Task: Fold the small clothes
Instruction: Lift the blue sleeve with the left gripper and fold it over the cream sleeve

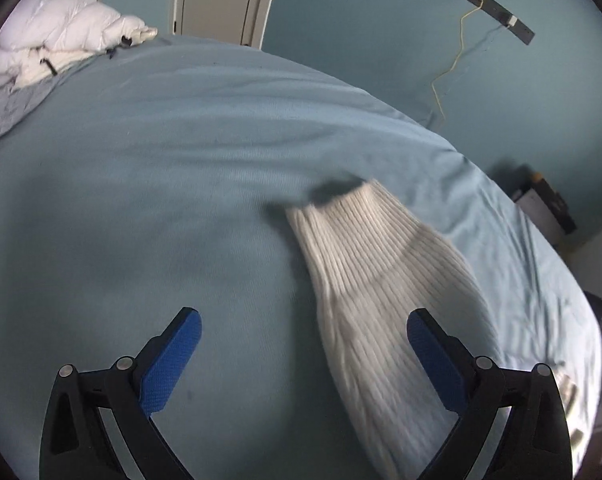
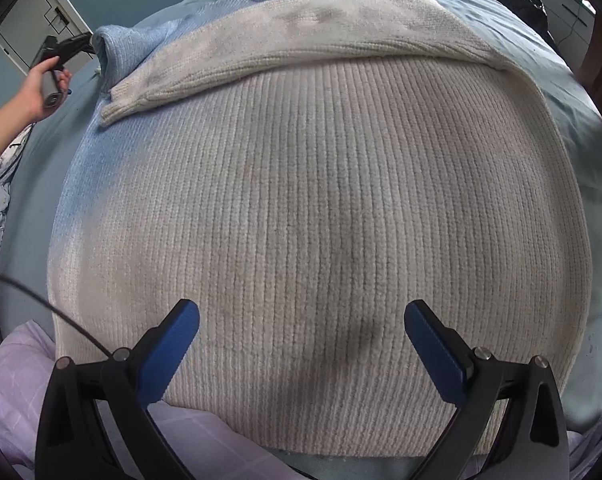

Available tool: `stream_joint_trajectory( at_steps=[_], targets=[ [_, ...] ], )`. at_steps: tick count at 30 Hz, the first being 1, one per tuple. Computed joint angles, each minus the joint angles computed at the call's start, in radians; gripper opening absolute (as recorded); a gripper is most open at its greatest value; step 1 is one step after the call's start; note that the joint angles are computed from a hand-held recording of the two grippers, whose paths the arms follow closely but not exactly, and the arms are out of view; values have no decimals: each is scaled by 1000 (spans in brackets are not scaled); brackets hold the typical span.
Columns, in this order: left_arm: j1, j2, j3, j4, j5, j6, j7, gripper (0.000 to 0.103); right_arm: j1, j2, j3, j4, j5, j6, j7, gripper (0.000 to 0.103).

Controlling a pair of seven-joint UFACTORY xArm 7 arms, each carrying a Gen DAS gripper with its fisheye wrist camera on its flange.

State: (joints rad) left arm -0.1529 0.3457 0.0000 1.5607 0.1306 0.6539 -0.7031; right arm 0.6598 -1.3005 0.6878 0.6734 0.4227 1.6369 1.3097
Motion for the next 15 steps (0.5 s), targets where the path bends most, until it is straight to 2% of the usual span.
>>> stream_joint_trajectory(
  at_steps=[4,6,7,8,9,11,12,15],
  targets=[
    [10,124,-8,134,-28,41,27,103,9,-12,-3,-20,6,-10,0,101],
    [15,182,-25,215,-55,106,82,99,10,-10,-1,-28,6,-20,-2,101],
    [6,199,-27,240,-50,143,106,86,12,-8,0,-29,4,-24,-3,101],
    [-20,238,-8,300,-14,207,123,83,14,-8,0,-30,1,-26,-3,101],
    [-52,256,15,331,30,230,132,78,15,-8,4,-29,-6,-29,-5,101],
    [-33,249,-18,320,0,177,178,12,18,-6,7,-28,-16,-33,-6,101],
    [-37,247,-16,331,-11,184,173,10,20,-5,7,-29,-18,-35,-8,101],
    [-81,186,47,305,53,188,61,10,26,7,7,-43,-13,-59,-14,101]
  ],
)
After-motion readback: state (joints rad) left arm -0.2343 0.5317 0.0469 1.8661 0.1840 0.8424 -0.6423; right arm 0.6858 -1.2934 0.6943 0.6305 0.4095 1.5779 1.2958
